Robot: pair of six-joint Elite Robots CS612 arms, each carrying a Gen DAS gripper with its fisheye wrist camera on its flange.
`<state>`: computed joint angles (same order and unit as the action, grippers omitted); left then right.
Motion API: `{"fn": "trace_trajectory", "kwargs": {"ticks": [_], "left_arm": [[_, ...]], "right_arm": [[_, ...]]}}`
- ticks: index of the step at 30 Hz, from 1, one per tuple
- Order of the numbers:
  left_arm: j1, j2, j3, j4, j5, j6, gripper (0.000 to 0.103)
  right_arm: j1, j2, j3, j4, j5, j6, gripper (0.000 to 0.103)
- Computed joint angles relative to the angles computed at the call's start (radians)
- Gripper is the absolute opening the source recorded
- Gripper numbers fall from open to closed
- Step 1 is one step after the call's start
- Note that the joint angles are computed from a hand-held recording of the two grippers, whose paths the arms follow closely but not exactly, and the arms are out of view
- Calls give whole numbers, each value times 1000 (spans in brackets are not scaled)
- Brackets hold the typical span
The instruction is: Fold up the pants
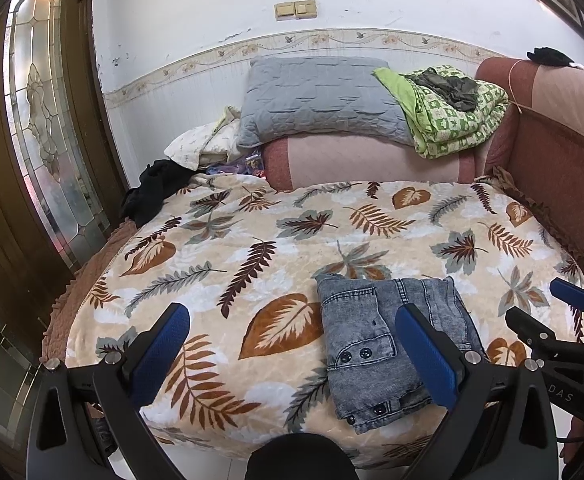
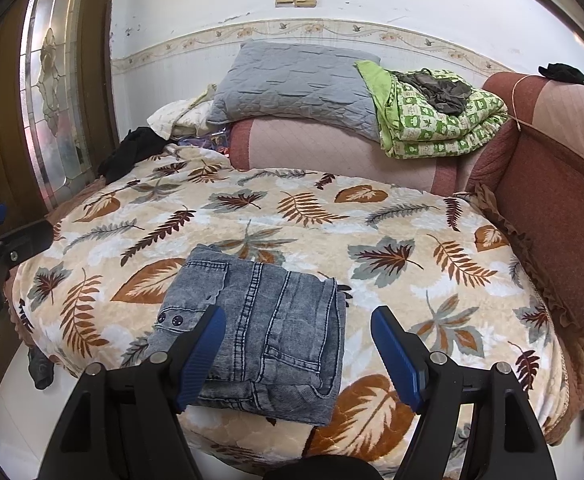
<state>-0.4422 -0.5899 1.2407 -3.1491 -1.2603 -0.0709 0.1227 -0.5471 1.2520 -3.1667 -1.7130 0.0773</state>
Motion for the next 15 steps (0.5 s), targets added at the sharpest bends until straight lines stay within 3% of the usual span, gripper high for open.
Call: {"fn": "trace_trajectory", "kwargs": {"ticks": [15], "left_arm": [[2, -2, 1, 16, -13, -5, 102]], "right_arm": [[2, -1, 0, 1, -7, -8, 78]]}}
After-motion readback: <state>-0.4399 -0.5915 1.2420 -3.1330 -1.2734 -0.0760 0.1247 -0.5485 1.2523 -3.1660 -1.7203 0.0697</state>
